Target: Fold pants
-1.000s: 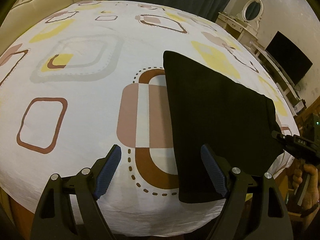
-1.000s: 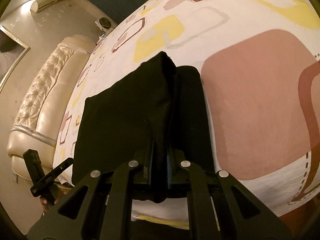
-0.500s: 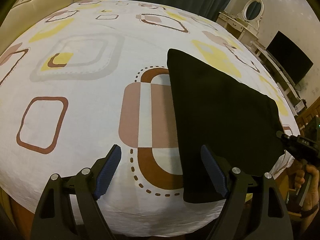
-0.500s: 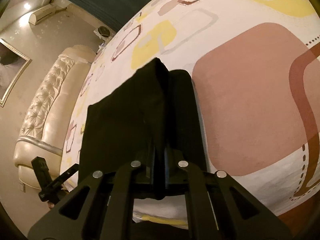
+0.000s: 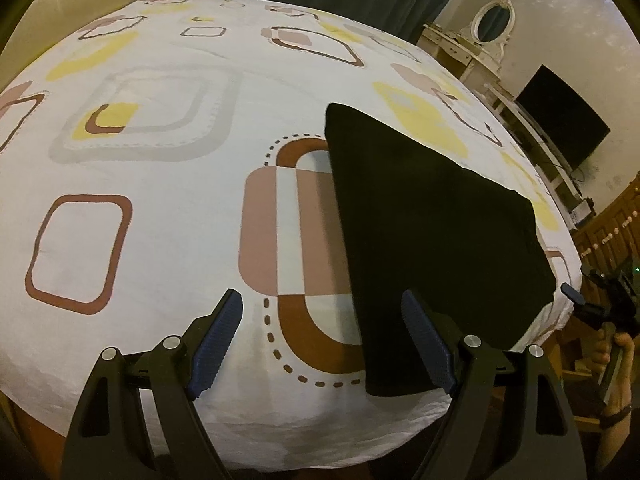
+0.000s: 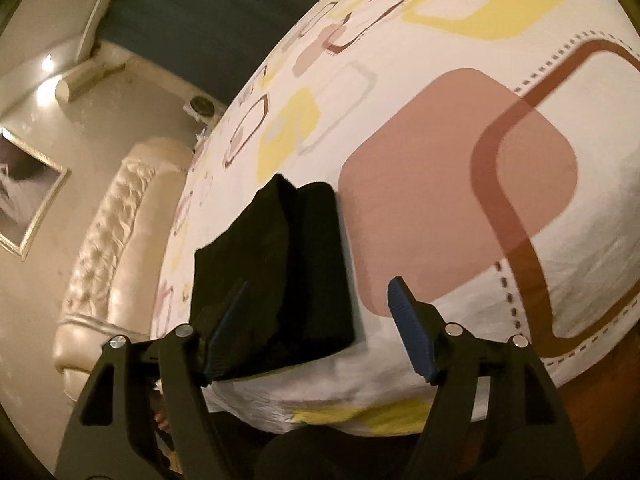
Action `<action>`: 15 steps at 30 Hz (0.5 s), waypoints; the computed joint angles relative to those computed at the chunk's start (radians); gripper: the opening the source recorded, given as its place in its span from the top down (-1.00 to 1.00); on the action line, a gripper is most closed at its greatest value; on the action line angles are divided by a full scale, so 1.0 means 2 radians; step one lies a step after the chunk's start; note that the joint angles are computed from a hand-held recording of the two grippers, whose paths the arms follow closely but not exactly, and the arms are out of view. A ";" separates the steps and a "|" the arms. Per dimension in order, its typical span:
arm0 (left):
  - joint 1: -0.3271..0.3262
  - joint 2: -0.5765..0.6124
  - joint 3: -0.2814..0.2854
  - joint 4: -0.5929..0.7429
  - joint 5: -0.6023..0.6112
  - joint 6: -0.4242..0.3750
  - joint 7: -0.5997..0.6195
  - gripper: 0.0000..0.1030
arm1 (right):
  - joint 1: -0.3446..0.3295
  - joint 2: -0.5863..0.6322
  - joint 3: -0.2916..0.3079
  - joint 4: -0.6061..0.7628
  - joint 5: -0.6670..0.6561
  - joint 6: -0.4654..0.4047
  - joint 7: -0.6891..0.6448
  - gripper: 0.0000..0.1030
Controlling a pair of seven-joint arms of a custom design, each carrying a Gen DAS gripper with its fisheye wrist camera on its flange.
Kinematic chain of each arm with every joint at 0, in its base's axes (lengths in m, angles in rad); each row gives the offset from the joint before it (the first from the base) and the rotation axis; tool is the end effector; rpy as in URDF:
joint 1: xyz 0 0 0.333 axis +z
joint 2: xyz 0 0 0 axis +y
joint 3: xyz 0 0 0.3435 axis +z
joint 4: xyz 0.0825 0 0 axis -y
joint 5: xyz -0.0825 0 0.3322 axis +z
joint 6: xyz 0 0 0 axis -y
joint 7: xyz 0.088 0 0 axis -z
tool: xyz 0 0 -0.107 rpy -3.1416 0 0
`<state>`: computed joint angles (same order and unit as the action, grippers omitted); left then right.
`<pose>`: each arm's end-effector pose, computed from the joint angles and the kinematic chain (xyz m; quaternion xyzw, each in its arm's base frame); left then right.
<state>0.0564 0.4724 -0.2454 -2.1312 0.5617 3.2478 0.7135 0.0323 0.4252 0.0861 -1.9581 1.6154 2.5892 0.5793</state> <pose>0.5761 -0.1487 0.3310 -0.7181 0.6157 -0.3091 0.0983 0.5974 0.0478 0.3274 -0.5278 0.7159 0.0955 0.4470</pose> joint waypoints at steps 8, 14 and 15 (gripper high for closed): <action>0.016 0.007 -0.024 0.001 -0.004 -0.005 0.005 -0.57 | 0.001 0.019 0.004 0.009 -0.016 -0.018 0.020 -0.39; 0.044 0.019 -0.061 0.007 -0.011 -0.009 0.016 -0.57 | 0.009 0.034 0.013 0.024 -0.036 -0.013 0.027 -0.42; 0.051 0.022 -0.069 0.008 -0.012 -0.009 0.018 -0.57 | 0.009 0.036 0.015 0.026 -0.035 -0.012 0.024 -0.46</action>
<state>0.1585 0.5171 -0.3840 -2.1148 0.5371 3.2297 0.7492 0.0511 0.4981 0.1165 -1.9054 1.5450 2.5662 0.6272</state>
